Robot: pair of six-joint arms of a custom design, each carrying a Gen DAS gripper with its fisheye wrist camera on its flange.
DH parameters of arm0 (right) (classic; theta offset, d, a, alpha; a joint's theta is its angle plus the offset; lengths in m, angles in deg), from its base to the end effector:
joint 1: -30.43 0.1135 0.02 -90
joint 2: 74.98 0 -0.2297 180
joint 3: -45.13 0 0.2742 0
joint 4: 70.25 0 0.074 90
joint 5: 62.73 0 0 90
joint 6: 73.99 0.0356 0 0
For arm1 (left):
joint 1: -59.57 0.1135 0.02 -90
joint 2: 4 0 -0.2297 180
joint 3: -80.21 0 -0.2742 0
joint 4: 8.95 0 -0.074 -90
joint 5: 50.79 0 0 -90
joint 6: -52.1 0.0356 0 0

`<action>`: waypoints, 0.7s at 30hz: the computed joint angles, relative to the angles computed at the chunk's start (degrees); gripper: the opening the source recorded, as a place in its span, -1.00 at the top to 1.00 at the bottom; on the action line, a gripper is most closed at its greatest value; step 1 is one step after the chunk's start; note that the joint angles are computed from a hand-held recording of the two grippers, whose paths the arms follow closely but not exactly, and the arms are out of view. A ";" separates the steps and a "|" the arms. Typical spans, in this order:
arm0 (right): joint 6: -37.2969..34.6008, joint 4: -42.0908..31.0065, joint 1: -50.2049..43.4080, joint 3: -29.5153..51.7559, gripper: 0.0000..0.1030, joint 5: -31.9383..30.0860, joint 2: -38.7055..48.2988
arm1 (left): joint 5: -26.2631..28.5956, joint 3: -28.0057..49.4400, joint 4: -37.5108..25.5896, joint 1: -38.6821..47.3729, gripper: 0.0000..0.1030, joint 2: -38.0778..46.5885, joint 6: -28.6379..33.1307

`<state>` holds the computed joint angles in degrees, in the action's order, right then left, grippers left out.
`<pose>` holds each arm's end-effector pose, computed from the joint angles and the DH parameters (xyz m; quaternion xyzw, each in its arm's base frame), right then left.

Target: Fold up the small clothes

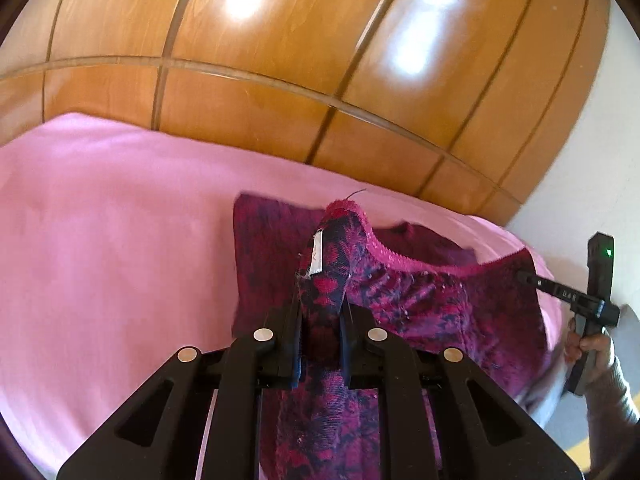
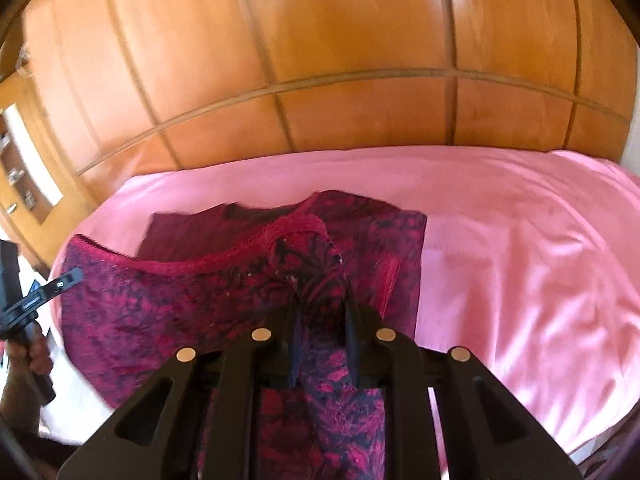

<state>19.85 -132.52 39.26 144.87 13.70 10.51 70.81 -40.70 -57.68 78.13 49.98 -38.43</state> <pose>0.3350 0.0605 0.3292 -0.0826 0.9244 0.1489 0.3414 0.2273 0.0567 0.2517 -0.0409 0.8900 -0.1878 0.4134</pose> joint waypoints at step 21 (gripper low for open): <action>7.75 -7.12 -0.63 47.87 0.67 8.26 49.71 | -20.07 38.83 5.46 -9.85 0.76 55.83 -7.21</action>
<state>27.60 -139.64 38.64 192.74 21.97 60.23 50.74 -1.87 -52.22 68.27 105.81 -45.63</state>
